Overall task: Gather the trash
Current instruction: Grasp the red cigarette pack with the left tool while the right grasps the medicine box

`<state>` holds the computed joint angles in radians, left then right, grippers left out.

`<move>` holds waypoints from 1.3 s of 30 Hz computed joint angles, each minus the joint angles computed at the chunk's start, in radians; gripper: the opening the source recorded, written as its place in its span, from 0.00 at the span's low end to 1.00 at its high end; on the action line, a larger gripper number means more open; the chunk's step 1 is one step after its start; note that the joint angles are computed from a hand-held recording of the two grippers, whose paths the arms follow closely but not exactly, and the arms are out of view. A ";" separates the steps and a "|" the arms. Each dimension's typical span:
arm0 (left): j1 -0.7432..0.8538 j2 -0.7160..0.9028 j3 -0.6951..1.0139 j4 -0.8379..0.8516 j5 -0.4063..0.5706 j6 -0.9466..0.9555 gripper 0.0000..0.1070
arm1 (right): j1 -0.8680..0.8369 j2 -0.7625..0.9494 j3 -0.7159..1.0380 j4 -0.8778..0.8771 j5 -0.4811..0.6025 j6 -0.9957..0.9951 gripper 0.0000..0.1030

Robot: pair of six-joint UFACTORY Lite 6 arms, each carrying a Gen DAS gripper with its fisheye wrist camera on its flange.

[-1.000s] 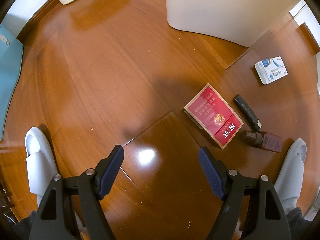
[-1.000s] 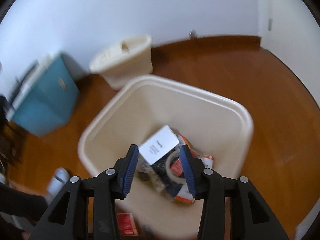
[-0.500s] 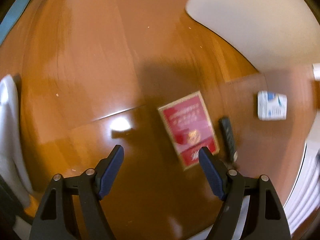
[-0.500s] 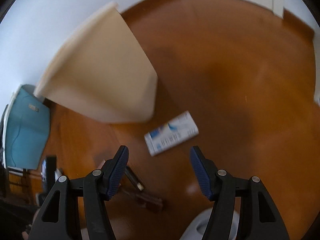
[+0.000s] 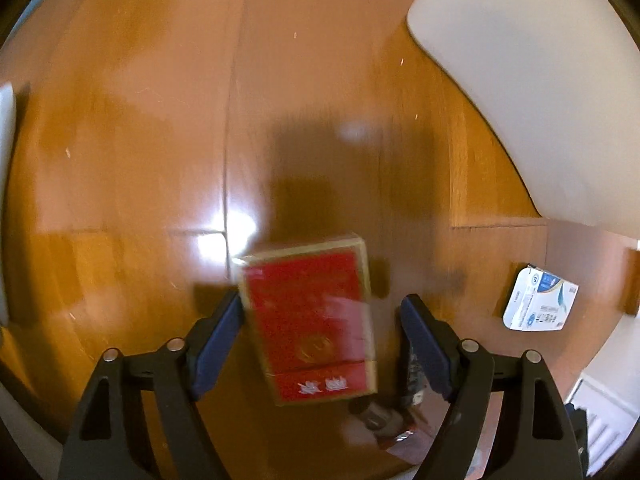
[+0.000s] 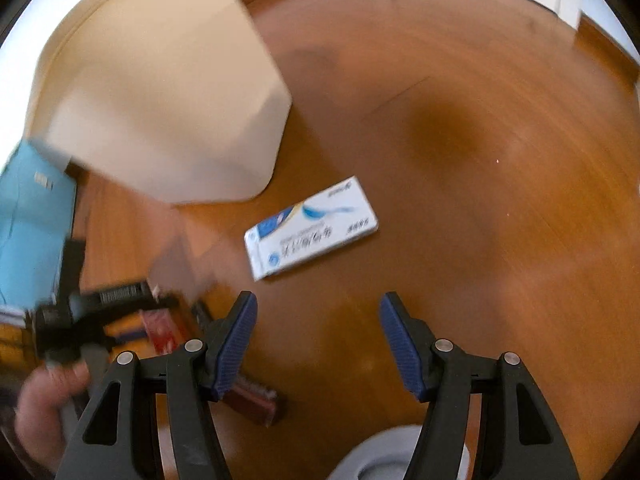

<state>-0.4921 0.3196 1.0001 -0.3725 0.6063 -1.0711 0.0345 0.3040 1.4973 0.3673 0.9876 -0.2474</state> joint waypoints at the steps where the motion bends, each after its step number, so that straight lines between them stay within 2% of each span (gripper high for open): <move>1: -0.001 0.007 -0.001 -0.016 -0.008 0.007 0.75 | -0.011 0.020 0.022 0.019 0.005 0.009 0.65; 3: -0.018 0.019 0.013 0.029 -0.002 -0.042 0.75 | -0.030 0.088 0.057 0.082 0.001 0.036 0.65; 8: -0.050 0.039 0.026 0.105 0.012 -0.141 0.75 | -0.014 0.217 0.136 0.074 0.001 0.205 0.65; 9: -0.052 0.042 0.029 0.113 0.019 -0.143 0.72 | -0.014 0.239 0.150 0.093 -0.005 0.233 0.65; 11: -0.060 0.021 0.017 0.163 0.050 -0.186 0.55 | -0.016 0.280 0.169 0.163 -0.028 0.265 0.65; 14: -0.049 -0.030 -0.040 0.139 0.009 -0.143 0.53 | -0.002 0.332 0.226 0.192 -0.048 0.369 0.65; 20: -0.027 -0.154 -0.153 0.179 -0.008 -0.175 0.53 | 0.071 0.458 0.393 0.014 -0.057 0.647 0.65; 24: -0.039 -0.228 -0.177 0.232 0.010 -0.215 0.53 | 0.148 0.611 0.662 -0.202 0.086 0.814 0.65; 25: -0.014 -0.245 -0.177 0.236 0.025 -0.192 0.53 | 0.156 0.625 0.691 -0.232 0.113 0.834 0.65; 28: -0.010 -0.288 -0.183 0.284 0.047 -0.216 0.53 | 0.166 0.591 0.634 -0.300 0.125 0.918 0.65; 32: -0.069 -0.320 -0.188 0.341 0.059 -0.293 0.53 | 0.164 0.613 0.639 -0.289 0.139 0.945 0.65; 39: -0.175 -0.346 -0.190 0.426 0.094 -0.441 0.53 | 0.189 0.786 0.879 -0.315 0.240 0.944 0.67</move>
<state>-0.6666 -0.0266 0.8100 0.0536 0.7001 -1.5118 0.2235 1.0898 2.3764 0.0519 1.2275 0.6970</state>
